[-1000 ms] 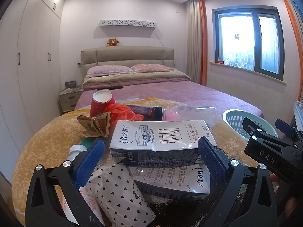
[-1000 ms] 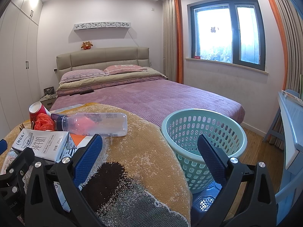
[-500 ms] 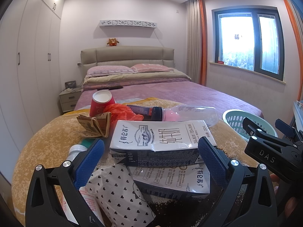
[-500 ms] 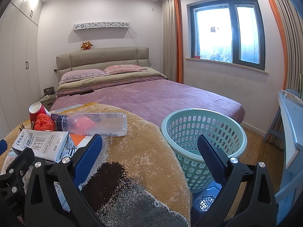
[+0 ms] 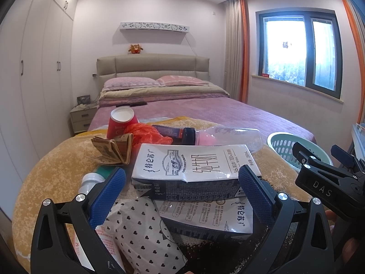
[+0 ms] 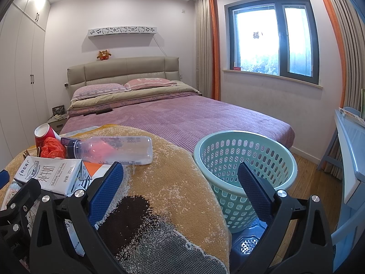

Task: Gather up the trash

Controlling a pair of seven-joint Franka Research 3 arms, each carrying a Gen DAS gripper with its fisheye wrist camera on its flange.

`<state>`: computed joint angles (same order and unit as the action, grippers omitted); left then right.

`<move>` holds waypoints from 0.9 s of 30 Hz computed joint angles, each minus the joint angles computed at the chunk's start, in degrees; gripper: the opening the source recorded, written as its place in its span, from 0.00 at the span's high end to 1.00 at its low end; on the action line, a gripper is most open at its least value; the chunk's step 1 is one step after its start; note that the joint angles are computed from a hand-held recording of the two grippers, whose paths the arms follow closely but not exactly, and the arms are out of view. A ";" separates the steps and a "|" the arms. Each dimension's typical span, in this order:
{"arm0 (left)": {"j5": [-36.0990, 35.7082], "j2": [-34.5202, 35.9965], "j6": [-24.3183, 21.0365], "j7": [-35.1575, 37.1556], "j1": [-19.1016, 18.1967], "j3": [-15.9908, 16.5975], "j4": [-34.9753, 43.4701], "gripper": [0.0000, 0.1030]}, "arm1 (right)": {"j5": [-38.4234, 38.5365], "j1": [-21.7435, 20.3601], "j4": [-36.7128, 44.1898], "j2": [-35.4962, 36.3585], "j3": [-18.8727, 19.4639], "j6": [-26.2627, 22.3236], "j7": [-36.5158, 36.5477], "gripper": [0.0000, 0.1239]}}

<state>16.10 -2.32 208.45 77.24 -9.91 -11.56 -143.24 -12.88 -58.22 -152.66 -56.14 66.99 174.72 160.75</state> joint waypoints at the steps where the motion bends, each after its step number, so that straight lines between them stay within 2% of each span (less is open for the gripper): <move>1: 0.20 0.12 0.09 -0.06 0.04 0.06 0.05 0.07 | -0.02 0.05 -0.03 0.02 -0.06 0.00 -0.01 0.23; 13: 1.20 0.42 0.06 -0.52 0.21 0.26 0.44 0.07 | -0.20 0.36 -0.07 0.05 -0.34 -0.39 0.06 0.23; 18: -1.74 -1.16 0.25 -0.65 0.35 0.13 -1.32 0.07 | -0.70 0.42 0.59 0.46 0.19 -1.92 0.38 0.23; 22: 5.06 -4.68 0.45 -8.53 1.12 2.93 -4.51 0.07 | -1.49 0.35 0.43 1.26 -0.64 -1.38 0.07 0.23; 25: 8.24 -7.74 -0.14 -11.66 2.24 4.28 -6.86 0.07 | -2.08 0.58 0.49 2.09 -1.01 -0.56 -0.72 0.23; 27: 11.54 -9.90 -3.63 -14.15 2.39 6.07 -7.34 0.07 | -2.46 0.83 0.29 2.79 -1.34 1.20 -1.86 0.23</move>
<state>27.63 -12.22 204.82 63.09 -7.52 -5.49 -150.58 -15.33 -57.39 -152.37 -53.35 65.65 175.92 158.89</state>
